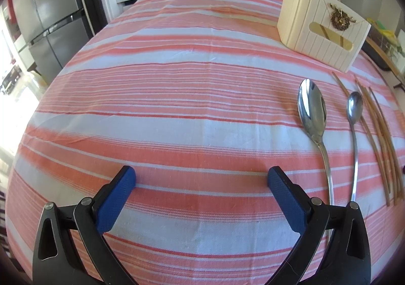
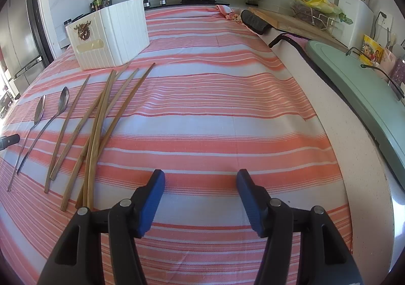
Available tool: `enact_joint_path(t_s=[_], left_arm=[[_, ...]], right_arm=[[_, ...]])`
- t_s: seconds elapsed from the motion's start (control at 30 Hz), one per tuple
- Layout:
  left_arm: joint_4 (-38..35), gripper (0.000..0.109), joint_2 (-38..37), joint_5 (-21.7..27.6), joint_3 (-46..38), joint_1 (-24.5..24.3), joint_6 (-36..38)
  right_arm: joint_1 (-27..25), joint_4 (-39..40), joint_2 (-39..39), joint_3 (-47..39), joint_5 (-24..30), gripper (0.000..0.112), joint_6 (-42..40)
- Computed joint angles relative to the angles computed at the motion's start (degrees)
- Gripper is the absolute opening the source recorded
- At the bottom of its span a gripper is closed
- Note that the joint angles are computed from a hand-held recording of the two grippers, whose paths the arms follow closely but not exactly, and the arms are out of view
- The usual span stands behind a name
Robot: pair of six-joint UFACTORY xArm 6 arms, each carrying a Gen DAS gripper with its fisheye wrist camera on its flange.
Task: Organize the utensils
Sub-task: 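Move both open tools back over the remaining spoons and chopsticks, then grasp the large metal spoon handle with the left tool while the right tool grasps a chopstick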
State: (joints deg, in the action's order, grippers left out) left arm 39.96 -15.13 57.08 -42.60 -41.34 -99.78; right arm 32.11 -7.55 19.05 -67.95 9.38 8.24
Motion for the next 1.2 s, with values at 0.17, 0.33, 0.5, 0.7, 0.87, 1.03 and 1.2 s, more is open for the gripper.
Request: enact_joint_path(t_s=[0.17,0.33,0.5,0.7,0.87,1.03,1.2], left_arm=[[1.1,0.103,-0.21,0.6,0.26,-0.83,-1.53],[1.93,0.103,-0.36,0.74,0.48,-1.25,-2.44],[2.25,0.103,-0.27,0.66,0.47,-1.14,-2.42],[1.64,0.103,-0.41,0.24,0.48,-0.65,-1.12],[1.91,0.103,-1.15,-0.95,1.3,-0.35,-0.47],[3.2,0.102,-2.36,-4.16,2.21,-0.08,-1.27],[6.11,0.102,-0.6,-10.23,-0.28,-0.06,-2.95]], right_arm=[[0.0,-0.13,-0.01,0.0,0.01,0.06,0.12],[0.0,-0.11,-0.04,0.02,0.03,0.06,0.08],[0.01,-0.09,-0.07,0.02,0.06,0.06,0.06],[0.03,0.0,-0.06,-0.01,0.07,0.061,0.0],[0.03,0.13,-0.08,0.05,0.02,0.061,-0.14],[0.03,-0.05,-0.07,0.02,0.05,0.061,0.0],[0.05,-0.13,-0.09,0.03,0.07,0.061,0.08]])
